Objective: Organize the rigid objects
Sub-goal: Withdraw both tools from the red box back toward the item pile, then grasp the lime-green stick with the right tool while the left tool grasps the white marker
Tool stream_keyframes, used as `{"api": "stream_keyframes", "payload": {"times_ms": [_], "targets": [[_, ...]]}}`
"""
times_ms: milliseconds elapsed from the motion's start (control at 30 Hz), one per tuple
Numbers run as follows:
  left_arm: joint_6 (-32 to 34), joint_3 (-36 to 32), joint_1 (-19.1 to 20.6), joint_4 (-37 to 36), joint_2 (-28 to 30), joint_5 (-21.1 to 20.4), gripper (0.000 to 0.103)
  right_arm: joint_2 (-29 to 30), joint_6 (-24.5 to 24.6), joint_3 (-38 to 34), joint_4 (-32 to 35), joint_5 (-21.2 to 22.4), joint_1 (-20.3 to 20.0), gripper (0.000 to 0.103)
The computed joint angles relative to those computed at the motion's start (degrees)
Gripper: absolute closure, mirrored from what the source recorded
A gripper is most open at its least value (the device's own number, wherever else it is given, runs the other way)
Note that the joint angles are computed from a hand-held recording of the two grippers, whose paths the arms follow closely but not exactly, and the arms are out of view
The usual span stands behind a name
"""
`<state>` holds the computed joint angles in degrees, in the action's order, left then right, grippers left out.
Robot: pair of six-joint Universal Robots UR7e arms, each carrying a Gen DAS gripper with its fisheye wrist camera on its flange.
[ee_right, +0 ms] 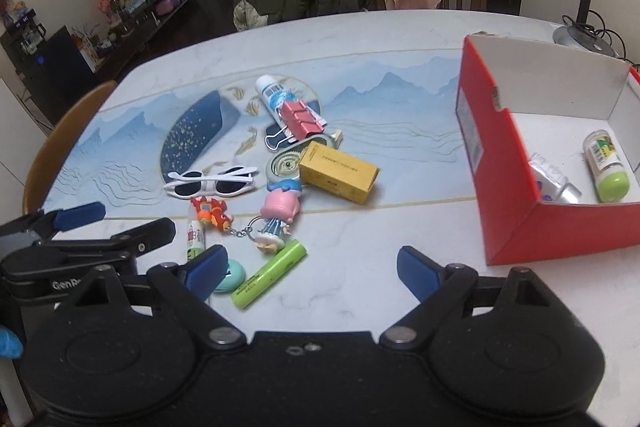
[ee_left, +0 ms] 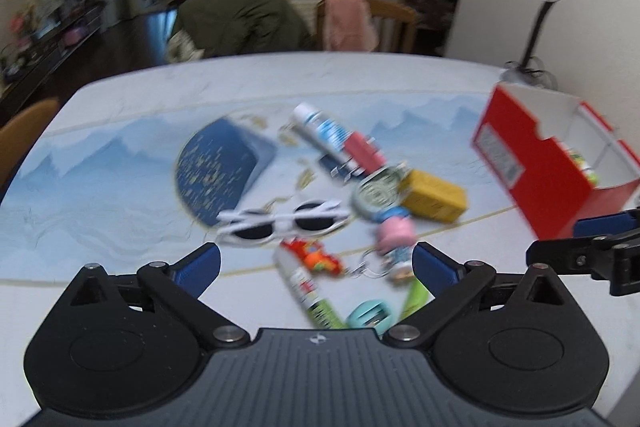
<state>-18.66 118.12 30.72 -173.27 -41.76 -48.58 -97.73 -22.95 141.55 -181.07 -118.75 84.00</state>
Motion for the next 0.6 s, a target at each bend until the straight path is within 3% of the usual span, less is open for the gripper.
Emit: {"api": "stream_keyframes", "payload": {"times_ms": [200,600], "targets": [[-3.79,0.30,1.40,0.15,2.70,3.02,0.000,6.74,0.59,-1.24,-3.39,-2.32,-0.24,0.013],[-7.69,-2.26,3.21,5.95,6.04,3.95,0.000,15.86,4.74,-5.18,-4.53,-7.59,-0.48,0.018]]}}
